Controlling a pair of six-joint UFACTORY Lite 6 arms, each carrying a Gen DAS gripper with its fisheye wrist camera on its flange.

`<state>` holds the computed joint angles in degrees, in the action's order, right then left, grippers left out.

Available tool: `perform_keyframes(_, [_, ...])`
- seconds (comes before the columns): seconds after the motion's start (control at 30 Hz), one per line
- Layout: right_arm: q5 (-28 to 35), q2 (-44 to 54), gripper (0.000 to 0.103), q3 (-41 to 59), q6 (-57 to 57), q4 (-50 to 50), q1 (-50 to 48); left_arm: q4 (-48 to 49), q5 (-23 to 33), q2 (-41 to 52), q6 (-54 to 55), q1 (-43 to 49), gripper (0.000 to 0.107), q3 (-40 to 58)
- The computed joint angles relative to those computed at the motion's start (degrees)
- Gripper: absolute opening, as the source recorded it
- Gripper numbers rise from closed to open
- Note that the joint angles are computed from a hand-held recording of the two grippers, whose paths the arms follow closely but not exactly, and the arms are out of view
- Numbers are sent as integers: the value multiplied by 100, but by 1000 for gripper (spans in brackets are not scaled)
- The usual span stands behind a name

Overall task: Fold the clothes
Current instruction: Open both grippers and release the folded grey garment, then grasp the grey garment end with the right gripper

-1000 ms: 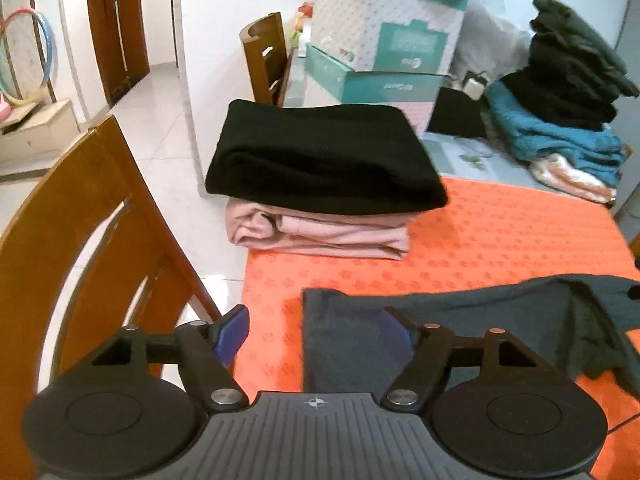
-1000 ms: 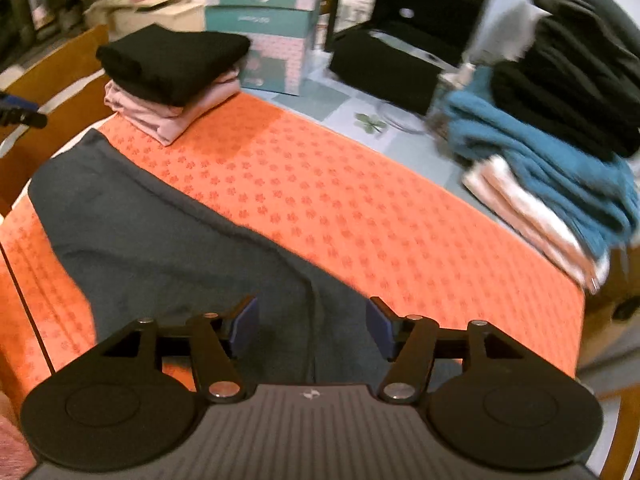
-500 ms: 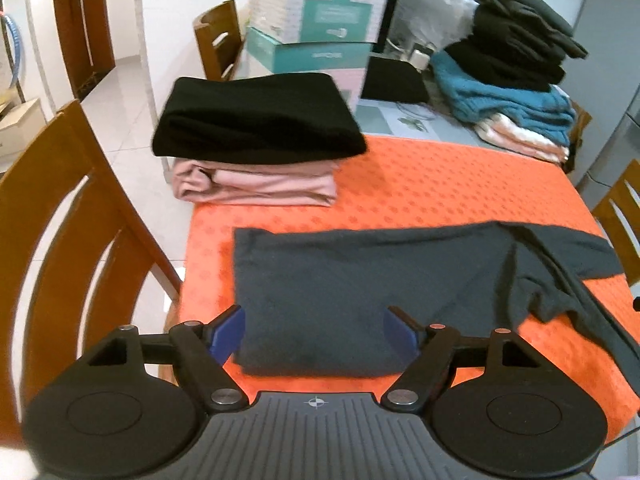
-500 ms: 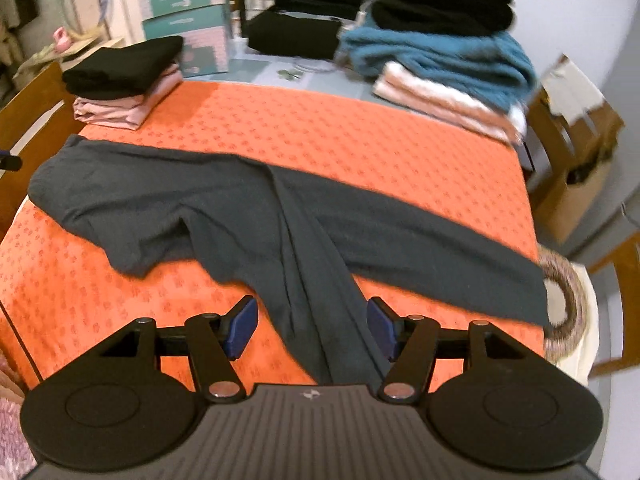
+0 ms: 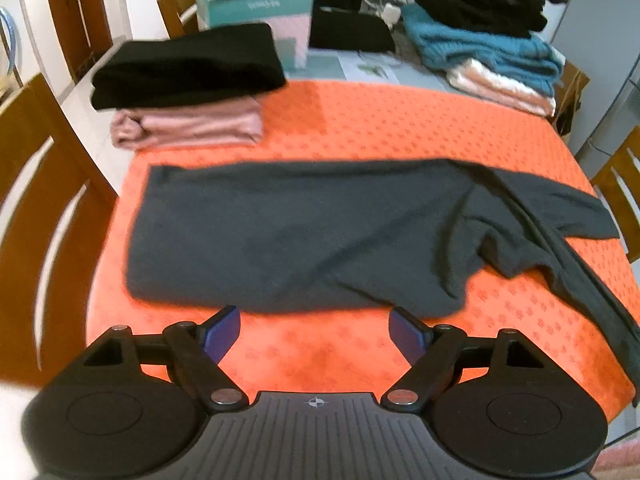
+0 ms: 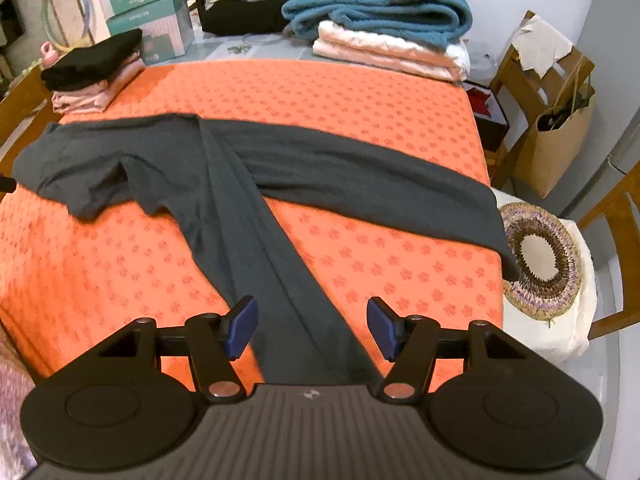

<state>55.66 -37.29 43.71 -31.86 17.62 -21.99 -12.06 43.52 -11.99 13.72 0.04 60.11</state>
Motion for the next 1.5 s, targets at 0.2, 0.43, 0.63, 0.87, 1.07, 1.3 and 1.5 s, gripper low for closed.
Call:
perform_keyframes(0.2, [525, 440, 66, -45, -2392, 803, -1809, 1067, -212, -132, -2044, -1261, 84, -300])
perform_keyframes(0.43, [1278, 612, 64, -298, -3939, 1084, -2884, 1753, -245, 93, -3339, -2232, 84, -333])
perform_keyframes(0.63, [907, 382, 48, -828, -4253, 931, -3106, 2044, -228, 342, -3625, -2619, 84, -205])
perform_keyframes(0.87, [549, 651, 2, -852, -4653, 990, -3232, 2361, -171, 594, -3909, -2859, 85, -2])
perform_keyframes(1.07, [588, 1560, 2, 784, -4511, 1309, -3097, 2687, -151, 781, -4479, -2989, 84, 140])
perform_keyframes(1.3, [375, 3742, 2, 3492, -4046, 1120, -2412, 3181, -51, 1013, -5570, -3336, 84, 367])
perform_keyframes(1.5, [787, 5916, 2, 6202, -3541, 473, -1826, 3530, 128, 1235, -6340, -3663, 85, 697])
